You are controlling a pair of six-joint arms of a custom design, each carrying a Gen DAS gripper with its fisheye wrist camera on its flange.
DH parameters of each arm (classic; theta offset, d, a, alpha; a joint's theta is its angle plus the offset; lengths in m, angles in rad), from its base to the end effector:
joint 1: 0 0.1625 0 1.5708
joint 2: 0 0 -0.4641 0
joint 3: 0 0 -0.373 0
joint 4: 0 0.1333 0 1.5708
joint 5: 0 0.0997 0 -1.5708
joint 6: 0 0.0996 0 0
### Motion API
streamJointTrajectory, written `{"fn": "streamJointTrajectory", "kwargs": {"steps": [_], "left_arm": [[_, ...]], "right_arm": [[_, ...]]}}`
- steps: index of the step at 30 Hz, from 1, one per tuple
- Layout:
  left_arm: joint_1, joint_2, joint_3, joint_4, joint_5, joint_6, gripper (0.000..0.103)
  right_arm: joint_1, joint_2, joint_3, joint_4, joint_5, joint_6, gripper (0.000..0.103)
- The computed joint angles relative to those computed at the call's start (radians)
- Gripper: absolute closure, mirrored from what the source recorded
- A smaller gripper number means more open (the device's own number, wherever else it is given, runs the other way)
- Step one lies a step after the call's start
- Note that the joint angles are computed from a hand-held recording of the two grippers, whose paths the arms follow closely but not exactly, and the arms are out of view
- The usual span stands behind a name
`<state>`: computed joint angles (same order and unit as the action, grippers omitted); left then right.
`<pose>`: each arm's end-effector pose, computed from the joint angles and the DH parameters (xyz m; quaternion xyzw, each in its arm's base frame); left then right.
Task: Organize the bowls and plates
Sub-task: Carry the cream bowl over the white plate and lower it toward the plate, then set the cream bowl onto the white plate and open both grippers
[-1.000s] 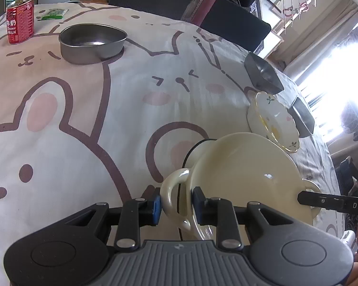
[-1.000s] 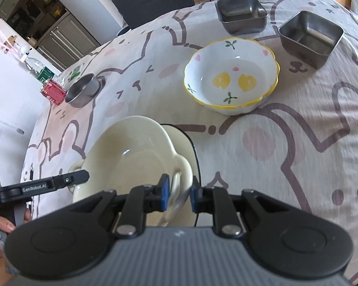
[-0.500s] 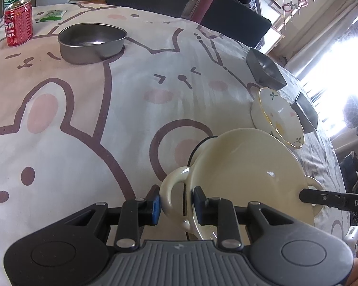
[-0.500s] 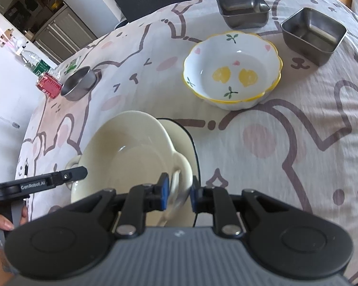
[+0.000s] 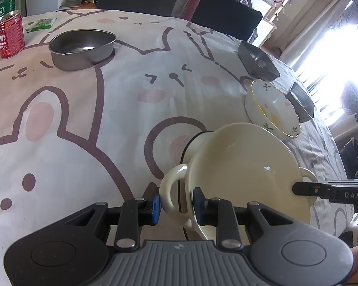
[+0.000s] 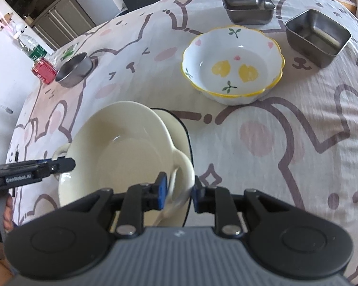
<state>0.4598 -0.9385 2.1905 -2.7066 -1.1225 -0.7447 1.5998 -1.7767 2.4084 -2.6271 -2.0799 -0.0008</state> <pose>-0.3517 -0.3711 0.0820 0.1900 0.9547 -0.1436 0.1784 0.0944 -0.3302 0.3584 -0.0390 -0.9467 0.2074 0.2433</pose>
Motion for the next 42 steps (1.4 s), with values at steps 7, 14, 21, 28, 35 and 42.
{"fn": "streamJointTrajectory", "kwargs": {"steps": [7, 14, 21, 28, 35, 42], "left_arm": [[-0.007, -0.003, -0.001, 0.012, -0.006, 0.017, 0.074], [-0.007, -0.004, -0.009, 0.023, -0.012, 0.034, 0.075], [-0.006, -0.009, -0.014, 0.043, -0.022, 0.029, 0.074], [-0.004, -0.009, -0.022, 0.061, -0.026, 0.033, 0.074], [0.001, -0.009, -0.034, 0.092, -0.043, 0.036, 0.059], [0.002, -0.011, -0.034, 0.094, -0.052, 0.032, 0.023]], "right_arm": [[0.014, 0.021, -0.006, -0.001, -0.037, -0.019, 0.075], [-0.003, 0.023, 0.000, 0.000, -0.037, -0.045, 0.073], [0.001, 0.035, -0.001, -0.011, -0.045, -0.073, 0.072], [0.017, 0.041, 0.015, -0.042, -0.066, -0.100, 0.070], [0.036, 0.054, 0.013, -0.032, -0.105, -0.082, 0.060], [0.028, 0.048, 0.012, -0.002, -0.108, -0.084, 0.045]]}}
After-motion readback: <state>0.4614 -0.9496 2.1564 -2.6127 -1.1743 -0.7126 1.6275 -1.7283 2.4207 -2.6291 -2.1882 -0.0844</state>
